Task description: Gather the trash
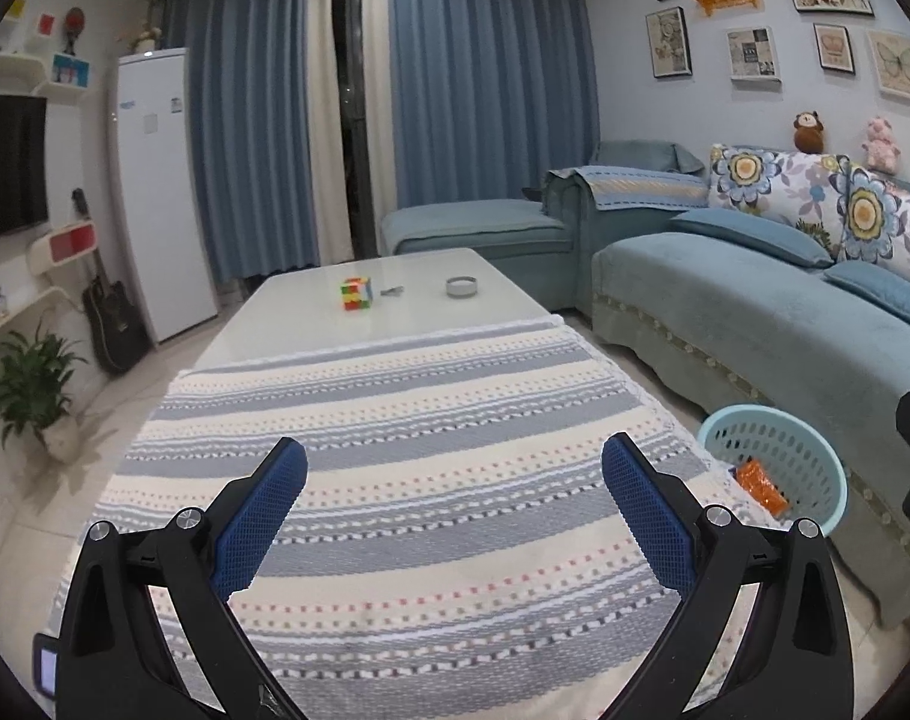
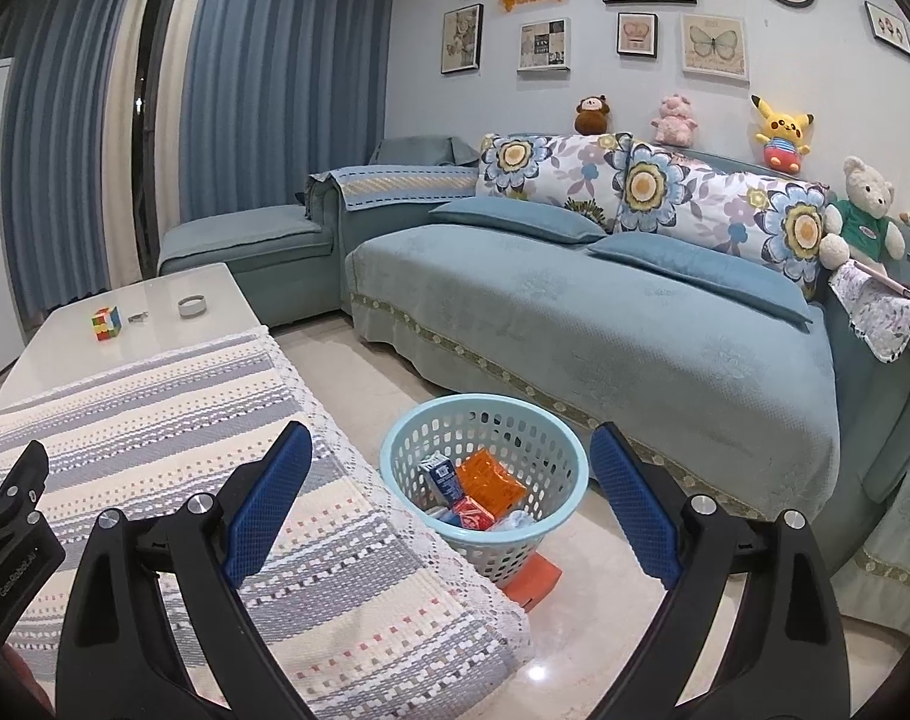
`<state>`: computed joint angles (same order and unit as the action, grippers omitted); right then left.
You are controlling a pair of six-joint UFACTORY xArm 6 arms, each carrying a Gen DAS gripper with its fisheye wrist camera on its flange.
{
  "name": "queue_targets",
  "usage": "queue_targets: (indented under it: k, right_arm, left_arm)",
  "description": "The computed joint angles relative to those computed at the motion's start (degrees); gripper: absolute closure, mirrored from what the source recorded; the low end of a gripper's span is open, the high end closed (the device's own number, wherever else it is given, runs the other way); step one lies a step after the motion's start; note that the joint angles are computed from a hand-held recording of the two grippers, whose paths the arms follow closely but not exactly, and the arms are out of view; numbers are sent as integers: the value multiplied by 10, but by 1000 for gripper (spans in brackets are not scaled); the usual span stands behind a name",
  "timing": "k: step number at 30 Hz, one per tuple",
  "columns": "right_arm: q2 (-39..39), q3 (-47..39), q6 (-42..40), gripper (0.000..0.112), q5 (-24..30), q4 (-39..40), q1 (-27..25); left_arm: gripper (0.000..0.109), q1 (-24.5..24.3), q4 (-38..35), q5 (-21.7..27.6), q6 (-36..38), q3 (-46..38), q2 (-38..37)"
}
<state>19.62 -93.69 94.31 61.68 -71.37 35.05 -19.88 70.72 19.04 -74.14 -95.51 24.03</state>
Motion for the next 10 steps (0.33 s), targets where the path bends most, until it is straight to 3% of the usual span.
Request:
queue_targets:
  k: [3, 6, 10]
  right_arm:
    - [10, -14, -11, 23, -2, -1, 4]
    - [20, -30, -20, 23, -4, 4, 5]
    - [21, -41, -27, 23, -1, 5, 10]
  left_arm:
    - [13, 6, 12, 8, -12, 12, -15]
    - [13, 14, -39, 4, 35, 15, -19]
    - [13, 30, -40, -8, 37, 31, -36]
